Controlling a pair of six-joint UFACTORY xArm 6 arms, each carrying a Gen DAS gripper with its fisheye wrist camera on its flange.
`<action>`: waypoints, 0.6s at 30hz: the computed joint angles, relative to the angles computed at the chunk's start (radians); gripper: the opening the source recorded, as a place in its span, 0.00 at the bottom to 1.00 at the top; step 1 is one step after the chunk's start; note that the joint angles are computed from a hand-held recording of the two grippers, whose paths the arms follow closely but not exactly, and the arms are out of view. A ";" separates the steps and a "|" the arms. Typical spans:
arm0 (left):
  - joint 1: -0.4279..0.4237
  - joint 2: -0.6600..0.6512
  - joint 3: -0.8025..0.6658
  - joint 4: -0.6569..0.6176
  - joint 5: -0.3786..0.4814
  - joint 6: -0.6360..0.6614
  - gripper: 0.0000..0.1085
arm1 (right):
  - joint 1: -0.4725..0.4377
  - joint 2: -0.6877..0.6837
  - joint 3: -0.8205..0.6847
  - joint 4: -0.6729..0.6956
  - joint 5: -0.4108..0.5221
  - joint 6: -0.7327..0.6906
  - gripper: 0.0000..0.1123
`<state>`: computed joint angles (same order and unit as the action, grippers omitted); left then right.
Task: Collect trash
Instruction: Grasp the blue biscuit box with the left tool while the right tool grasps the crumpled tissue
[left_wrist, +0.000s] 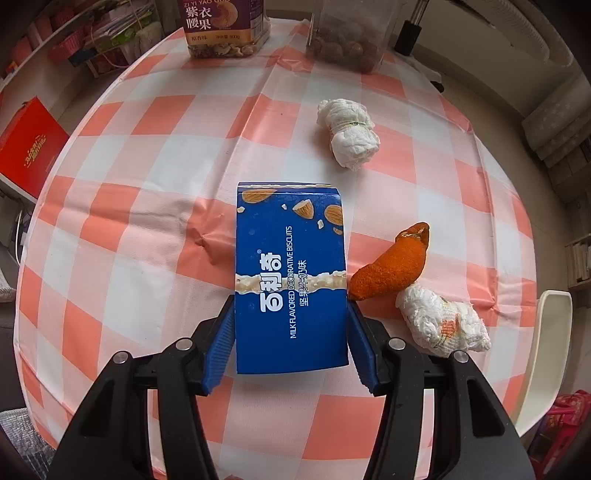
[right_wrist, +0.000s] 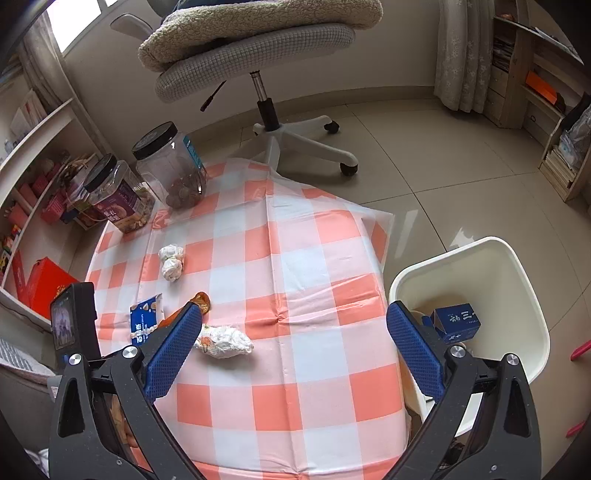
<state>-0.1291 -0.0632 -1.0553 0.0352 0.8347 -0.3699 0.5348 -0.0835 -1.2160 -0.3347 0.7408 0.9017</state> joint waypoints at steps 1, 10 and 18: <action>0.004 -0.020 0.006 0.005 0.004 0.003 0.51 | 0.005 0.010 -0.008 0.007 0.002 -0.010 0.85; 0.062 -0.258 0.104 -0.010 -0.020 0.039 0.51 | 0.066 0.178 -0.143 0.036 0.079 -0.197 0.85; 0.095 -0.352 0.120 -0.026 -0.031 0.075 0.51 | 0.101 0.344 -0.242 0.136 0.081 -0.528 0.85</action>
<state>-0.0344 -0.4157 -0.9349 0.0089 0.8033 -0.2946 0.6362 0.2608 -1.4583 -0.1988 0.8214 0.3735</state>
